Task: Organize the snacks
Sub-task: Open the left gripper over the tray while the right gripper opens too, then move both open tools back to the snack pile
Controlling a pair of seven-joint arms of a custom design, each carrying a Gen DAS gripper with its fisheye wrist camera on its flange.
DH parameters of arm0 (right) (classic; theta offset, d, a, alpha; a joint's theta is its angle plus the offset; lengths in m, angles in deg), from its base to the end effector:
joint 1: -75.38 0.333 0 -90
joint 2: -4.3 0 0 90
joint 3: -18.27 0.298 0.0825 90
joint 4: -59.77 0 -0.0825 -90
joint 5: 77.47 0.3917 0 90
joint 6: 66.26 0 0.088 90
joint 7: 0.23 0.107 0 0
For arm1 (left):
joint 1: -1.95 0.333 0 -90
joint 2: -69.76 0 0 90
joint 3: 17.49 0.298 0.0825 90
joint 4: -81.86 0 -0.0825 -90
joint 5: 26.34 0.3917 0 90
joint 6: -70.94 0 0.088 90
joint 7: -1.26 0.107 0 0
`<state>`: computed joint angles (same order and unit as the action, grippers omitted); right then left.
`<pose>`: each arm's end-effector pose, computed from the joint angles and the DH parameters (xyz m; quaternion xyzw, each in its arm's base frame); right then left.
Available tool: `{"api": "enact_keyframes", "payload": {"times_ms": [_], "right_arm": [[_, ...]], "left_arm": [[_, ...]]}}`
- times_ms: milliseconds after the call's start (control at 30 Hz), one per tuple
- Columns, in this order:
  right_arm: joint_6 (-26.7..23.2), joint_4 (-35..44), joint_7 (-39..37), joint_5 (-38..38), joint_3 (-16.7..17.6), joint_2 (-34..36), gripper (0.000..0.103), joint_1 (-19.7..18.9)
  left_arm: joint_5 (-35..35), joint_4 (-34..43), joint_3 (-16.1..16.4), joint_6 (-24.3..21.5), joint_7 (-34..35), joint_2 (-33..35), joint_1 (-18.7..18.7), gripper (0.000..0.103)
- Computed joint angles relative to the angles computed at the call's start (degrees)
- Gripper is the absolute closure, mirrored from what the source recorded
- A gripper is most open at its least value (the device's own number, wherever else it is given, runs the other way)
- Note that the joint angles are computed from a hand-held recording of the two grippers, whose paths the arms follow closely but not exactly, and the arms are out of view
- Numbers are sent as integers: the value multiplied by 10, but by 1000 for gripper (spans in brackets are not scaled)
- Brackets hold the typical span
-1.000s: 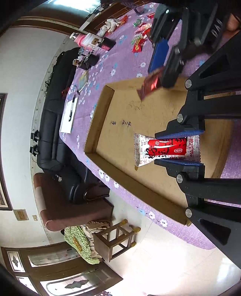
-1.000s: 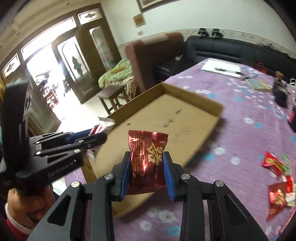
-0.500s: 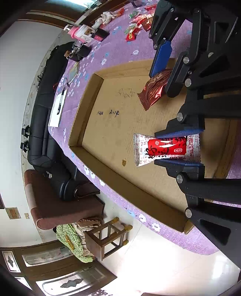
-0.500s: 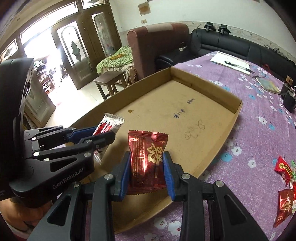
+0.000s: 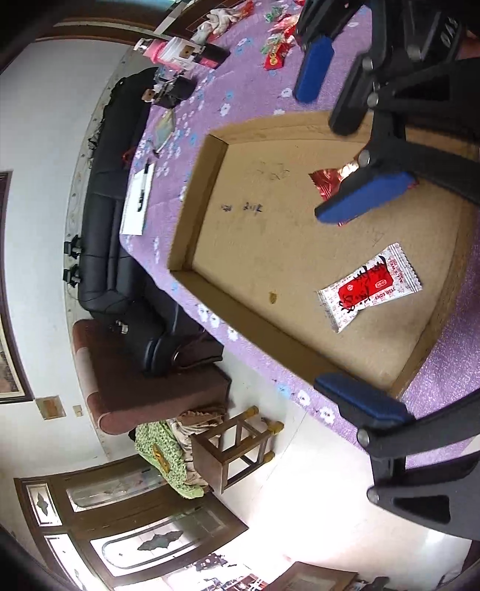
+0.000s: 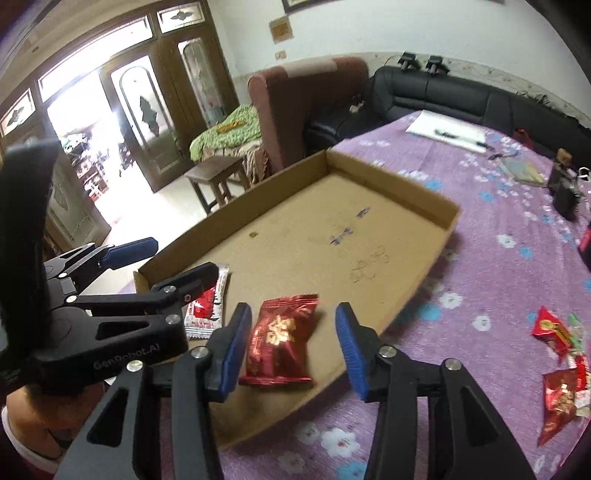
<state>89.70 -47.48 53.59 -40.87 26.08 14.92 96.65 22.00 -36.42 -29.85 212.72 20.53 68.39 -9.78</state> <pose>0.5832 0.2937 0.4647 -0.8233 0.4202 -0.0815 0.3729 0.5342 -0.2420 0.4679 -0.7311 0.5706 -0.2088 0.3104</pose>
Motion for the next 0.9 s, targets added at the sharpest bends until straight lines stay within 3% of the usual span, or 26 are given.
{"api": "enact_keyframes", "payload": {"times_ms": [67, 133, 267, 333, 533, 900], "right_arm": [[14, -19, -10, 16, -1, -20, 47, -6], [26, -38, -18, 32, -3, -39, 35, -11], [46, -81, -28, 49, -13, -78, 27, -19], [60, -106, -15, 40, -21, -97, 16, -24], [89, -180, 46, -17, -42, -149, 4, -54], [104, -284, 163, -116, -71, -218, 0, -163]], "left_arm": [[1, 0, -1, 4, -4, -3, -1, 13], [0, 6, -4, 2, -3, -2, -3, 13], [9, 23, -11, -5, 1, 6, -13, 13], [7, 34, -13, -2, 6, 14, -20, 13], [4, 80, -21, 6, 25, 52, -45, 9], [-90, 229, -25, 23, 136, 191, -101, 7]]}}
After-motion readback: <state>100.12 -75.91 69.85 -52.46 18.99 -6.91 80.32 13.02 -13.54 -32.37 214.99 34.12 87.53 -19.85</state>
